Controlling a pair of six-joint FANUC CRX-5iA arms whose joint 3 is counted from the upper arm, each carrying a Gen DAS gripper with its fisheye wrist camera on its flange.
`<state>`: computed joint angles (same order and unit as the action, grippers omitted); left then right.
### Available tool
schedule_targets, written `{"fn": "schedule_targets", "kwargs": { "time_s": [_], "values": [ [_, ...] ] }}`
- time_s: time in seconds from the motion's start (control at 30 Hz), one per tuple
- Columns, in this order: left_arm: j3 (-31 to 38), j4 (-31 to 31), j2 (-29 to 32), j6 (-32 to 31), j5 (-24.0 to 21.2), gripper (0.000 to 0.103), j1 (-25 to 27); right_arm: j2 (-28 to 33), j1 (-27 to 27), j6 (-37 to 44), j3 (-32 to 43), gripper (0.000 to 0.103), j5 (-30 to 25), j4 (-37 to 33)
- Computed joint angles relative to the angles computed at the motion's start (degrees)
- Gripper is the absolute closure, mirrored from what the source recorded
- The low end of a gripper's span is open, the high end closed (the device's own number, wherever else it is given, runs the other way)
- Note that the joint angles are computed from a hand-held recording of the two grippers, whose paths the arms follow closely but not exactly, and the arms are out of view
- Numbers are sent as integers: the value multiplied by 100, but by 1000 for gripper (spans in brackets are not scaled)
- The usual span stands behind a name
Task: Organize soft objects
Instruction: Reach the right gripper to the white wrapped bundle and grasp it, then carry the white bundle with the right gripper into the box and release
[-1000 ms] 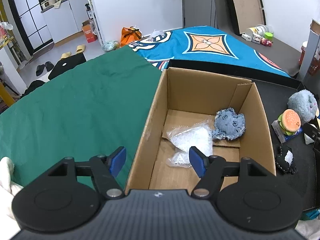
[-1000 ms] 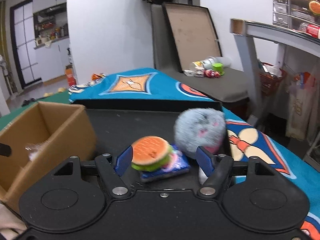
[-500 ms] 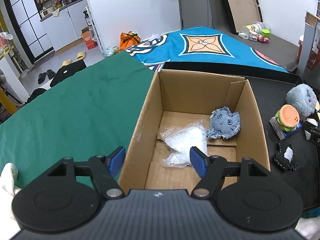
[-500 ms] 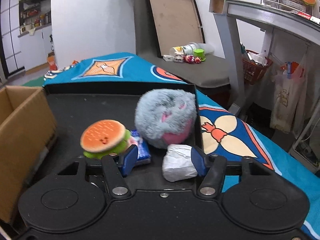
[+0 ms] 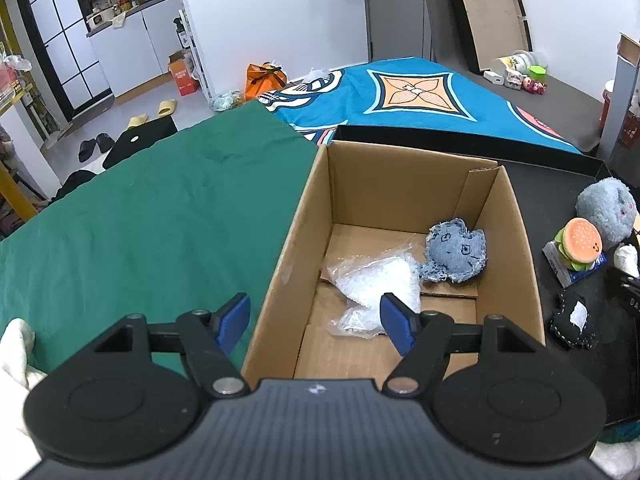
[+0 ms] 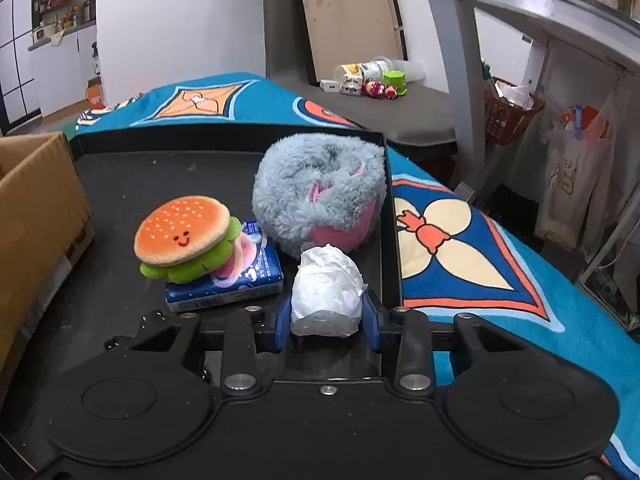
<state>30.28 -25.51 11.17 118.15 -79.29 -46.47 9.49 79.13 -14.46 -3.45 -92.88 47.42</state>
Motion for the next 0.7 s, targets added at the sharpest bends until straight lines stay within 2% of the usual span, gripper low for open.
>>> {"fn": "schedule_targets", "kwargs": {
  "time_s": [0.37,0.7],
  "values": [
    [-87,10,-75,-20,39,33,50,91,93,-29,305,68,-117,425],
    [-283,136,-210,-23,185,33,190,284,55,280,648,68,28,750]
  ]
}}
